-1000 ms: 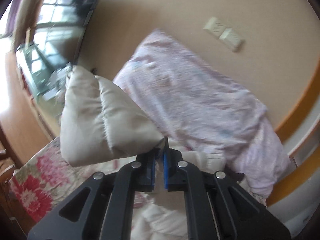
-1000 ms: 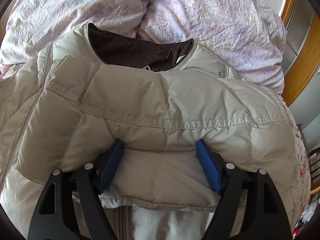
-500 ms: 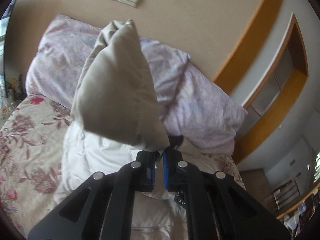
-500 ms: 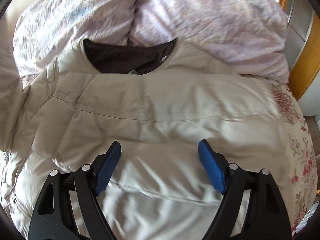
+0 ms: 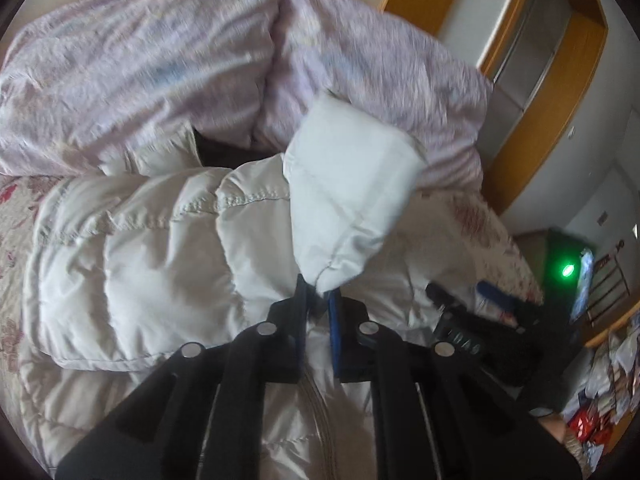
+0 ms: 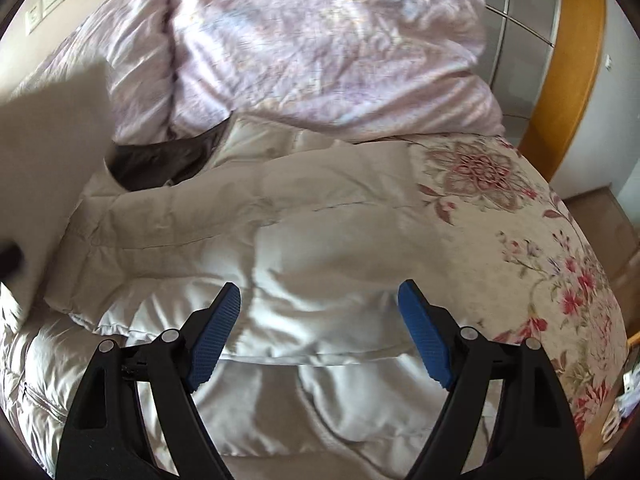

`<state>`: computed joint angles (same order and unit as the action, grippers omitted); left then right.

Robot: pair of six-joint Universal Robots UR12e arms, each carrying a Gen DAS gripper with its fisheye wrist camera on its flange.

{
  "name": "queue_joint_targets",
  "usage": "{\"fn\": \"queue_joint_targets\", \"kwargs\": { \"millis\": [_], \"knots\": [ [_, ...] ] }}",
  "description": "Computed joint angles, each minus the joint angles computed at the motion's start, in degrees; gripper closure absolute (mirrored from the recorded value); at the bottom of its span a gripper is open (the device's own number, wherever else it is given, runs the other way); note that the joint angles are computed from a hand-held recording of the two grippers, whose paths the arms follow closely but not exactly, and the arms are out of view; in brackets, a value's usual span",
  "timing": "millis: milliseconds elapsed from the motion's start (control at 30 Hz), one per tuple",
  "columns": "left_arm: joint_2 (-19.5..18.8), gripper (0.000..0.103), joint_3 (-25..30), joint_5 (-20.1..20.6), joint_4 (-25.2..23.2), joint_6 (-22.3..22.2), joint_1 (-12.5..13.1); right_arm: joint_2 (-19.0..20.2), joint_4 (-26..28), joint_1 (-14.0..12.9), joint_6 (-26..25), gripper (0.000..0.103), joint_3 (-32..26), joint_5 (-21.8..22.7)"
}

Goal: Fold large clothes

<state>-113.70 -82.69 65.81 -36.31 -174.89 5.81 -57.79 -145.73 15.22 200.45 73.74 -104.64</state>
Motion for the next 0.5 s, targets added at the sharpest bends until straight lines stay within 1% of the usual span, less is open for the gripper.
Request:
{"fn": "queue_joint_targets", "kwargs": {
  "millis": [33, 67, 133, 167, 200, 233, 267, 300, 367, 400, 467, 500],
  "knots": [
    [-0.2, 0.087, 0.0, 0.2, -0.7, 0.7, -0.1, -0.1, -0.4, -0.2, 0.7, 0.020, 0.2, 0.0],
    [-0.4, 0.083, 0.0, 0.8, -1.6, 1.7, -0.5, -0.3, -0.8, -0.3, 1.0, 0.020, 0.5, 0.1],
    [-0.3, 0.080, -0.3, 2.2, -2.3, 3.4, -1.1, -0.6, -2.2, -0.4, 1.5, 0.020, 0.8, 0.7],
    [-0.1, 0.075, -0.6, 2.0, -2.7, 4.4, -1.1, -0.7, -2.9, -0.5, 1.5, 0.021, 1.0, 1.0],
    [0.2, 0.064, -0.9, 0.3, -3.3, 5.1, -0.6, -0.8, -4.1, -0.5, 1.1, 0.021, 1.1, 1.3],
    [0.3, 0.056, -0.8, -2.1, -3.9, 5.2, 0.1, -0.9, -4.9, -0.4, 0.8, 0.023, 1.1, 1.8],
    [0.8, 0.042, -1.2, -6.2, -4.7, 5.1, 1.2, -1.0, -6.3, -0.4, 0.1, 0.027, 1.2, 2.8],
    [1.5, 0.036, -1.9, -8.8, -4.7, 4.8, 2.1, -1.0, -7.3, -0.3, -0.6, 0.030, 1.1, 4.2],
    [2.6, 0.033, -2.9, -10.2, -3.2, 4.7, 3.1, -0.8, -8.9, -0.3, -1.5, 0.042, 0.7, 7.5],
    [3.4, 0.031, -4.0, -9.5, -0.8, 4.6, 3.7, -0.6, -9.4, -0.3, -2.3, 0.045, 0.2, 9.7],
    [4.5, 0.029, -5.4, -6.2, 2.6, 4.1, 4.3, 0.5, -7.4, 0.0, -5.2, 0.060, -1.7, 14.1],
    [4.8, 0.029, -5.8, -4.8, 3.6, 4.1, 4.6, 1.1, -6.1, 0.3, -6.7, 0.064, -2.6, 15.5]
  ]
}}
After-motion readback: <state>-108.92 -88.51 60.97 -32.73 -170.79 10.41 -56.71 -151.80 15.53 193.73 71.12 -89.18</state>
